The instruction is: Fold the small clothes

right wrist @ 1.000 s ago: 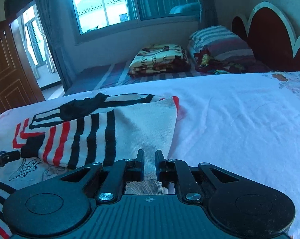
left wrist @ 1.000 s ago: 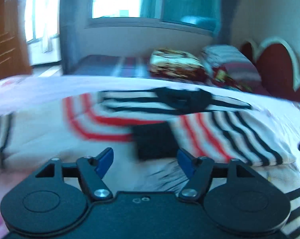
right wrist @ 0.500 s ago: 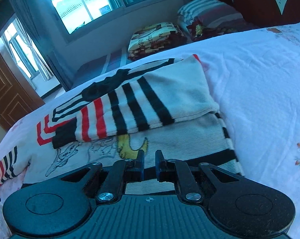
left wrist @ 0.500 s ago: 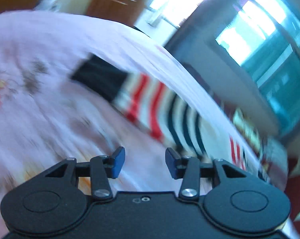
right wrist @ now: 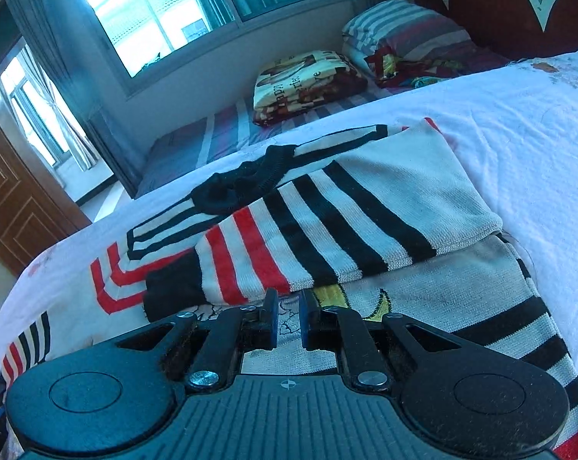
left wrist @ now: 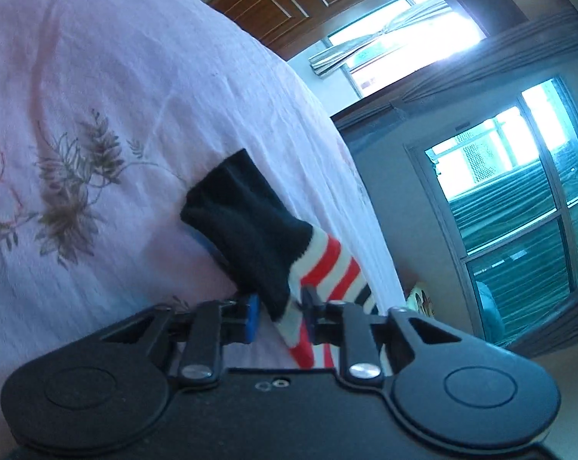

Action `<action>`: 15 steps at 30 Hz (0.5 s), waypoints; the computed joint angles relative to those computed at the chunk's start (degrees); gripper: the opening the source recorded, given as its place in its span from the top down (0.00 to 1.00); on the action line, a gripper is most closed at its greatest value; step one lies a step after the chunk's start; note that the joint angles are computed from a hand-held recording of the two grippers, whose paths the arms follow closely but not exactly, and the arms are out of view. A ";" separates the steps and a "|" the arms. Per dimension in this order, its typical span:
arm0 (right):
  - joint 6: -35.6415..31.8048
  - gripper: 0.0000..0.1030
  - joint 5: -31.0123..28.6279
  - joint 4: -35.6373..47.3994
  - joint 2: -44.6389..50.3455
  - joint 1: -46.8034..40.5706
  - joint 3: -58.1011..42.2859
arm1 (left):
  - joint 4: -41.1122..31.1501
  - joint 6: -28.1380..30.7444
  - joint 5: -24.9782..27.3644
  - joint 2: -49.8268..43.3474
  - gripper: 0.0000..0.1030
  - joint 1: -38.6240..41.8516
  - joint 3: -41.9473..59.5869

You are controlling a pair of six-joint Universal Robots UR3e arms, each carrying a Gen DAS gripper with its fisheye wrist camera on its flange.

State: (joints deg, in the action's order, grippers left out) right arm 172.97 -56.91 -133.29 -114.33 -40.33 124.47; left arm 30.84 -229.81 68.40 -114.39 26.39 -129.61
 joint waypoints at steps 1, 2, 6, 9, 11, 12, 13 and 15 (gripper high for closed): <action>0.05 0.90 -0.15 -0.02 -0.08 -0.22 0.19 | -0.48 -0.03 0.11 0.14 0.89 0.19 -0.07; 0.18 0.90 -0.21 0.10 -0.32 -0.55 0.47 | -0.87 0.39 0.40 0.00 0.92 0.09 0.21; -2.15 0.90 1.05 2.04 -1.99 -3.47 1.46 | -8.27 5.14 5.03 5.94 0.96 -4.21 3.02; -4.44 0.90 2.95 3.15 -2.79 -6.26 2.36 | -15.16 11.85 10.40 9.25 0.96 -13.24 10.95; -5.28 0.90 4.16 3.66 -2.58 -7.90 2.48 | -22.15 15.06 13.35 6.76 0.96 -19.54 19.48; -5.78 0.90 4.78 4.23 -2.66 -8.80 2.50 | -23.87 15.62 14.53 4.88 0.96 -22.46 23.00; -6.28 0.90 5.47 4.86 -2.65 -9.77 2.34 | -24.62 16.12 14.99 2.80 0.96 -25.15 26.48; -9.03 0.90 7.39 7.62 -3.27 -12.52 1.98 | -27.55 19.49 18.46 -2.78 0.96 -32.13 36.45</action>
